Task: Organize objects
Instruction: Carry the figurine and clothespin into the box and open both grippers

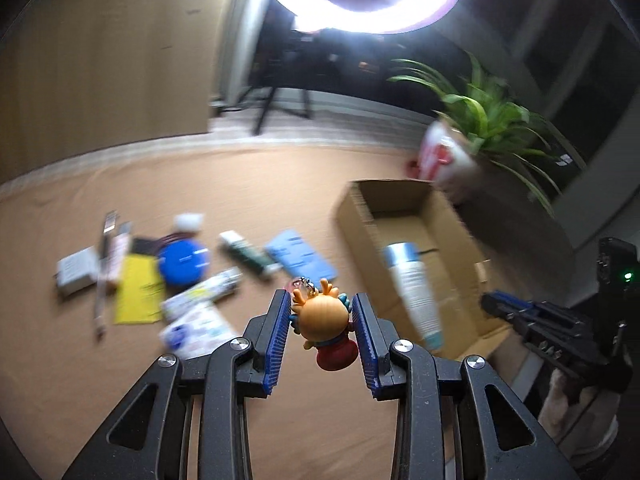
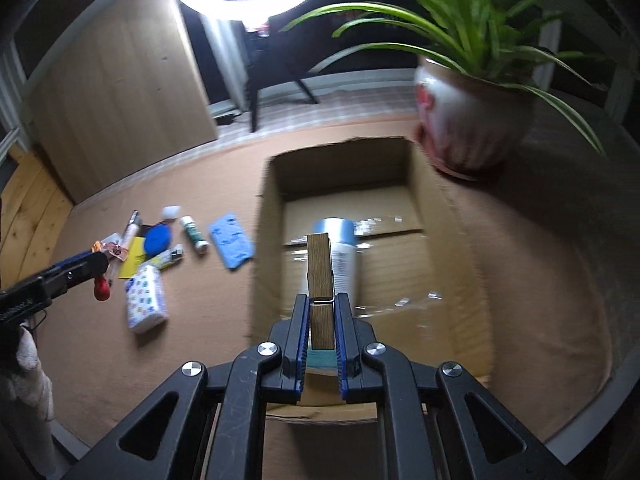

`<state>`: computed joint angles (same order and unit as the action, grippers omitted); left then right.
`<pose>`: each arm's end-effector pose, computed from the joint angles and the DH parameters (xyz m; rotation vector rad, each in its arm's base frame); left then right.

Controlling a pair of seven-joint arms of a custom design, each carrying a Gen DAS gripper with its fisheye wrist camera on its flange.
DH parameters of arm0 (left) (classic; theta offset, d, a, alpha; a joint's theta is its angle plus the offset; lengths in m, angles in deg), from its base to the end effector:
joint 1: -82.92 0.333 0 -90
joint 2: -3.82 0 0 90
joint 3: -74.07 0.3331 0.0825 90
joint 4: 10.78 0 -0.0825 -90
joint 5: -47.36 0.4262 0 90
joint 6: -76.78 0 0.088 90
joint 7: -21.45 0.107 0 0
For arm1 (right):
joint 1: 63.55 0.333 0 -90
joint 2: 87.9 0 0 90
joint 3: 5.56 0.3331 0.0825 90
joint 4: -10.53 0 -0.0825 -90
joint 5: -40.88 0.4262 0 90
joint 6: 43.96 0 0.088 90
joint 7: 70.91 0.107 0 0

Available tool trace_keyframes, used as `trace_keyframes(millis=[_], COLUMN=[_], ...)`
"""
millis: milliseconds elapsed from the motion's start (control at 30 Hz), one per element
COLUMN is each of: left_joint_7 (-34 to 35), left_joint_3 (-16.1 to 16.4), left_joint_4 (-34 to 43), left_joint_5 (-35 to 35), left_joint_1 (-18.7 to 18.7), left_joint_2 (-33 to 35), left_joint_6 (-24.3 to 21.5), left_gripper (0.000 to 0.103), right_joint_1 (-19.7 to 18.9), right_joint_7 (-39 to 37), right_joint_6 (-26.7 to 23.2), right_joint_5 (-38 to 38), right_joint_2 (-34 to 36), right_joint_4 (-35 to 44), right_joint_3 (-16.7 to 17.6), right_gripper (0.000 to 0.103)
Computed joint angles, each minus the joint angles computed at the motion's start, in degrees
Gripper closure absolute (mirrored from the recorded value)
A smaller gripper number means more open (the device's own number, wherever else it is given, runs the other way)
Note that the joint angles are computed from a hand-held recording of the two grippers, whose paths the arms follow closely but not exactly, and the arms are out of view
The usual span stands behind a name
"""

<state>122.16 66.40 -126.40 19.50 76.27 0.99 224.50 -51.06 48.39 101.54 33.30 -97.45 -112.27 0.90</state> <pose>0.6059 -0.1477 0.5413 -1.8922 2.1041 -1.0129 0.5489 0.1932 0.5384 -1.7748 1.9408 -0.4241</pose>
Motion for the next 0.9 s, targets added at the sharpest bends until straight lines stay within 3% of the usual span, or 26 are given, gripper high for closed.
trace_keyframes(millis=[300, 567, 600, 667, 700, 733, 900], left_joint_7=[0.69, 0.39, 0.25, -0.61, -1.7, -2.31, -3.93], left_joint_3=[-4.69, -6.47, -6.5, -6.33, -6.15, -6.02, -4.93], left_joint_4=[7.87, 9.56, 9.45, 9.27, 8.89, 8.1, 5.34], left_joint_5=[0.22, 0.32, 0.29, 0.96, 1.76, 2.09, 3.05], left_joint_1=[-2.89, -2.79, -2.74, -2.67, -2.71, -2.69, -2.17], left_joint_2=[7.21, 9.16, 9.03, 8.8, 8.45, 7.87, 5.65], left_joint_6=[-1.81, -2.65, -2.51, -2.48, -2.07, -1.0, -0.14], left_gripper=[0.068, 0.067, 0.063, 0.039, 0.028, 0.027, 0.027], right_joint_1=[-1.71, -2.41, -2.68, -2.96, -3.45, -3.85, -3.29], right_joint_7=[-1.9, -3.78, -3.17, -2.77, -1.02, 0.44, -0.35], right_joint_6=[0.06, 0.51, 0.84, 0.58, 1.19, 2.02, 2.15], right_joint_5=[0.66, 1.47, 0.68, -0.01, -1.53, -2.86, -2.09], right_joint_2=[-1.12, -1.02, -1.19, -1.33, -1.64, -1.99, -1.59], right_joint_4=[-2.0, -2.28, -2.48, -2.51, -2.85, -3.3, -2.53], right_joint_3=[-1.22, -1.44, -1.23, -1.07, -0.66, -0.34, -0.47], right_gripper=[0.092, 0.092, 0.09, 0.07, 0.053, 0.044, 0.043])
